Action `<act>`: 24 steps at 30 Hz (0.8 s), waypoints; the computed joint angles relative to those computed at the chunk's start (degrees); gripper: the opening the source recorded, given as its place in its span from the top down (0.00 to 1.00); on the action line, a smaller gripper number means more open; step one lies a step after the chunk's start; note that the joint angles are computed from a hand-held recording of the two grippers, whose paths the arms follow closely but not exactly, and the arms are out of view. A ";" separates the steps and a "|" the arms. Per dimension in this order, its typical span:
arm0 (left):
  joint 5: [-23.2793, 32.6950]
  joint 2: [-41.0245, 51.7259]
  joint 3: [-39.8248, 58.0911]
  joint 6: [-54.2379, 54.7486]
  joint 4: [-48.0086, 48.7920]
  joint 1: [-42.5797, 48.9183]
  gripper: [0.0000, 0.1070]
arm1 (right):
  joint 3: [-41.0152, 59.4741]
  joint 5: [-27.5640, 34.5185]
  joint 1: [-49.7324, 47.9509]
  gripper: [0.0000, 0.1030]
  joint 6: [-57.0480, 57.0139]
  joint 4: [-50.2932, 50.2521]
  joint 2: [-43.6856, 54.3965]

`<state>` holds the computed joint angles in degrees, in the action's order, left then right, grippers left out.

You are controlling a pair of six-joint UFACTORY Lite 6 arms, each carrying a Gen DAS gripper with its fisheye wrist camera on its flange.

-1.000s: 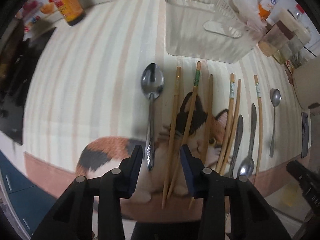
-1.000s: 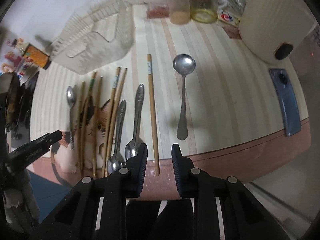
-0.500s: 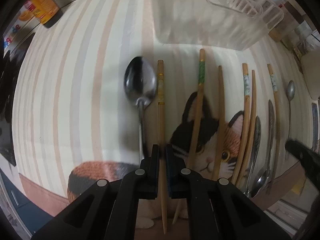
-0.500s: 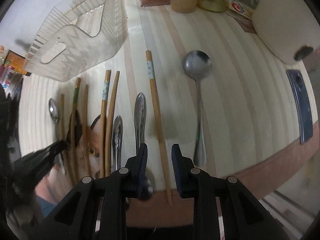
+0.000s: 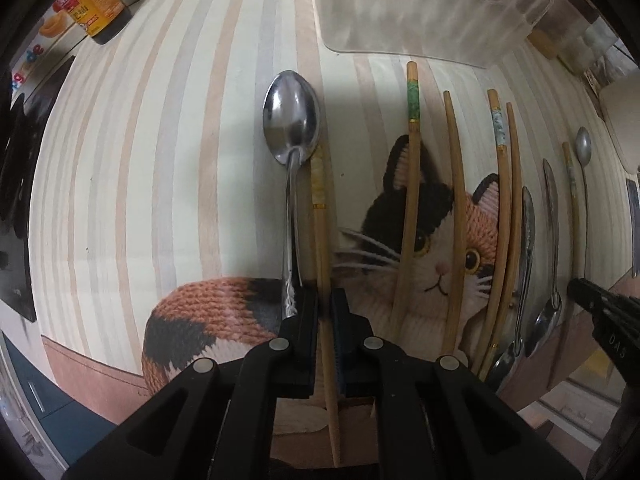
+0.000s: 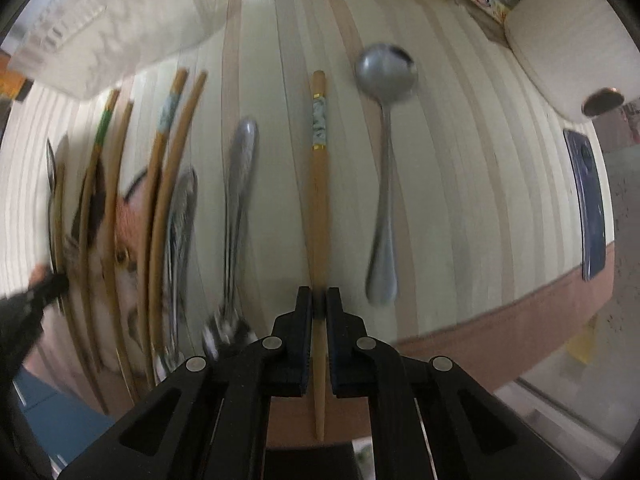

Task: Organize utensils
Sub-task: 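Lift the held chopsticks with both tools and carry them over the clear basket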

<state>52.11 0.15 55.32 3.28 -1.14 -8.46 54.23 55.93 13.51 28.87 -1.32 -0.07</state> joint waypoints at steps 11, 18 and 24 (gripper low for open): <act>-1.93 4.59 3.09 -1.38 1.16 -2.90 0.96 | 11.63 3.96 0.42 0.92 3.41 -2.31 11.26; 0.71 -0.17 3.98 -5.23 3.39 -5.07 0.96 | 9.12 4.15 3.27 0.94 6.65 -0.99 5.90; 4.87 -5.98 6.21 -5.78 3.99 -2.65 0.96 | 16.33 7.91 2.86 0.94 4.31 -1.23 2.68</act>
<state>56.98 -5.82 61.52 -2.50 2.85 -11.10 70.56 63.84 16.37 33.18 -2.55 2.61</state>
